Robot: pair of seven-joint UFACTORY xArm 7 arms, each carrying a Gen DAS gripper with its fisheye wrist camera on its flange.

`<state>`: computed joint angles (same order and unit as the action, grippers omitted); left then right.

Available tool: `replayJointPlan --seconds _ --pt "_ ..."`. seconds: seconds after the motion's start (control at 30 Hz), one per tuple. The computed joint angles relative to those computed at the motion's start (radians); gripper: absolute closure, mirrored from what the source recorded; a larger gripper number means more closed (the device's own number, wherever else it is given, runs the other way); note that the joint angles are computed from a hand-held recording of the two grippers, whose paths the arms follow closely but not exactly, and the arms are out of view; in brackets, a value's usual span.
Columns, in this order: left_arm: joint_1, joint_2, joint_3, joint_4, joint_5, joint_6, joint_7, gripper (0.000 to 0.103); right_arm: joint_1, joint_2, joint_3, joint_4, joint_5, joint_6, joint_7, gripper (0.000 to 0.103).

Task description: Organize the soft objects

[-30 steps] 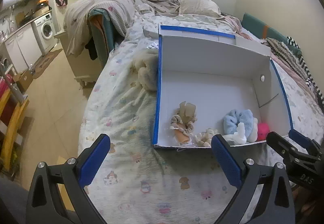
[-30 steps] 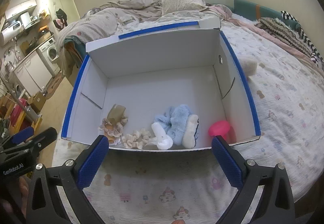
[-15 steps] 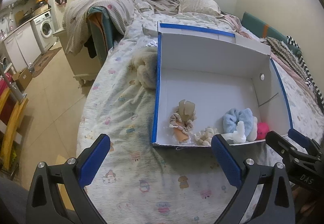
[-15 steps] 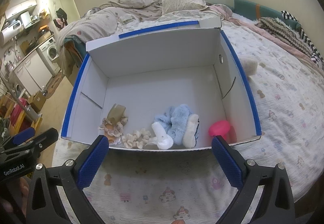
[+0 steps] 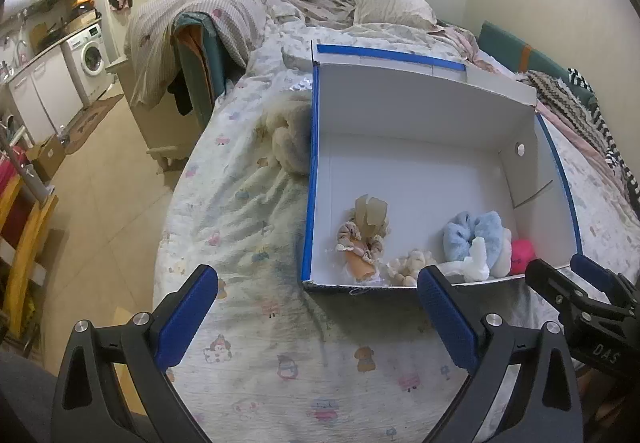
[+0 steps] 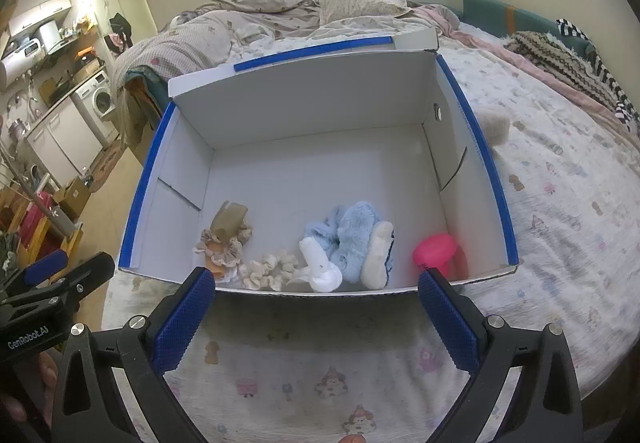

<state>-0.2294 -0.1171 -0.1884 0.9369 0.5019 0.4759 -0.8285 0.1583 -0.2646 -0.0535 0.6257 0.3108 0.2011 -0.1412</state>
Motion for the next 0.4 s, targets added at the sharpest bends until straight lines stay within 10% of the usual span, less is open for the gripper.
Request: replayJointPlan --seconds 0.4 --pt "-0.004 0.004 0.008 -0.002 -0.042 -0.014 0.039 0.003 0.001 -0.001 -0.001 0.001 0.000 0.000 -0.001 0.000"
